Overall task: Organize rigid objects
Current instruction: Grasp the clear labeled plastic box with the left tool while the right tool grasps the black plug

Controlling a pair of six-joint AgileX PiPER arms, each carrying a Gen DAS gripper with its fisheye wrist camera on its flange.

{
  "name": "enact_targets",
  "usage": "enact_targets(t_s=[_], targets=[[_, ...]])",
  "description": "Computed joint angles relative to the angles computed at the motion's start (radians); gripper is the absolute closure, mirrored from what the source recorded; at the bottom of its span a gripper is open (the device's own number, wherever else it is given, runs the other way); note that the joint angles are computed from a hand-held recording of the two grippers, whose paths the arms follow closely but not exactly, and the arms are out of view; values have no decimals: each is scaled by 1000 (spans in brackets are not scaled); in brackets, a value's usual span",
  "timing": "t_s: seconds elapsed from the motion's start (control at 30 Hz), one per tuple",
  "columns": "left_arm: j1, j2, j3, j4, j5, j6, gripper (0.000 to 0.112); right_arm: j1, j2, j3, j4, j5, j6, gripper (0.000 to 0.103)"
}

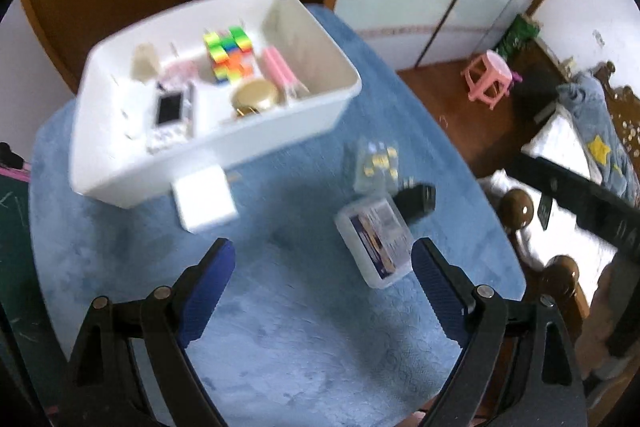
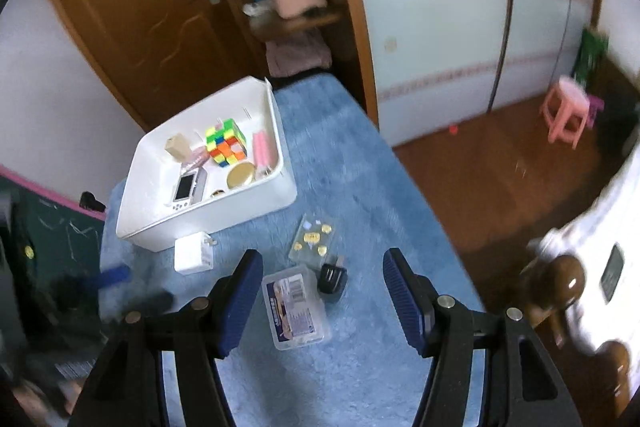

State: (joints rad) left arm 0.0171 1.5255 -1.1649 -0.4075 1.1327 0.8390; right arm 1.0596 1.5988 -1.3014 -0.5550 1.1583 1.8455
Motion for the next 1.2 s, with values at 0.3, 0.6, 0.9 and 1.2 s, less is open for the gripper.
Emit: enact_targets(t_s=[0.3, 0.6, 0.9, 1.2], targets=[[-142, -16, 193, 6, -160, -44, 21, -234, -4, 234, 255, -427, -129, 40], [-212, 14, 246, 14, -253, -117, 21, -345, 124, 228, 537, -530, -458, 56], [-265, 63, 243, 21, -278, -204, 21, -380, 99, 374, 652, -699, -541, 76], [-346, 94, 256, 116, -373, -425, 22, -392, 69, 430, 668, -757, -540, 76]])
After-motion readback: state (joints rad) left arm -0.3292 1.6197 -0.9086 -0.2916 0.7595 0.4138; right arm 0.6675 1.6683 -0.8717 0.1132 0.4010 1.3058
